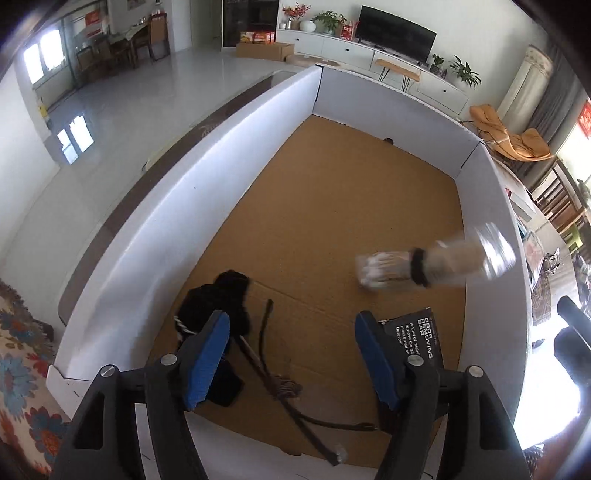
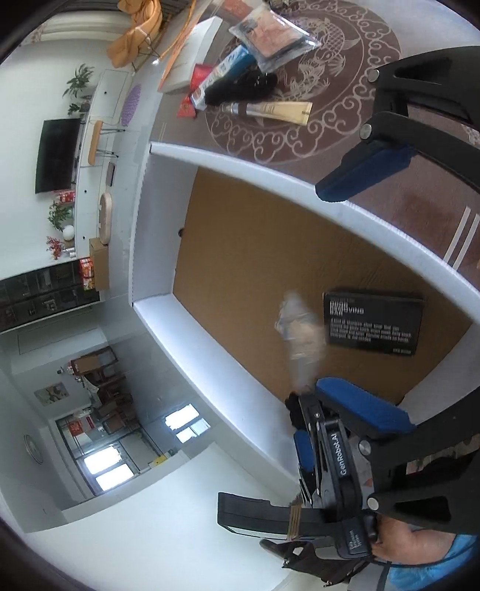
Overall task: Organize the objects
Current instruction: 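Carry glove and swab bag over the white bin while both grippers open to drop them, then move both grippers back over the table toward the remaining items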
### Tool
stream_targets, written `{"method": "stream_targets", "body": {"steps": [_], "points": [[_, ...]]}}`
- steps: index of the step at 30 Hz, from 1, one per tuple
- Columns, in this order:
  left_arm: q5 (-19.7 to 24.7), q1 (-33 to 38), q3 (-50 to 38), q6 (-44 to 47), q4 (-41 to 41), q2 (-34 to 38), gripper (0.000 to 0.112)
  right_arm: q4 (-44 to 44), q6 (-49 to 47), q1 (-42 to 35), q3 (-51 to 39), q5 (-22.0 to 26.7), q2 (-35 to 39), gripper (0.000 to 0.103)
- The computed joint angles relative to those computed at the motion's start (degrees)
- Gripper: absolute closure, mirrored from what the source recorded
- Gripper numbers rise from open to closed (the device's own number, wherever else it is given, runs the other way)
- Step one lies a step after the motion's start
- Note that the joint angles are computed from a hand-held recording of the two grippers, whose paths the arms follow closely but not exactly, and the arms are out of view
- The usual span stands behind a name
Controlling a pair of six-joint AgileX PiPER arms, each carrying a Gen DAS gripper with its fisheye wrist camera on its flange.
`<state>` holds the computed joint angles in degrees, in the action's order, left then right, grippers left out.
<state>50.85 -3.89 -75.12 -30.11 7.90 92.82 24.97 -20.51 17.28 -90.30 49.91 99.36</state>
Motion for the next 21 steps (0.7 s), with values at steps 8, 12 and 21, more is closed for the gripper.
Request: {"method": "stream_targets", "body": {"steps": [8, 12, 21], "points": [[-9.4, -13.5, -2.7, 1.3, -1.3, -2.3, 0.043, -2.6, -4.0, -18.0, 22.0, -23.0, -9.1, 0.000], [-12.1, -22.9, -7.2, 6.5, -5.5, 0.6, 0.029, -16.1, 10.6, -26.3, 25.2, -30.2, -4.6, 0.000], [-7.7, -37.7, -25.5, 6.0, -2.1, 19.3, 0.023, -22.5, 21.5, -37.9, 27.2, -31.3, -3.8, 0.000]]}}
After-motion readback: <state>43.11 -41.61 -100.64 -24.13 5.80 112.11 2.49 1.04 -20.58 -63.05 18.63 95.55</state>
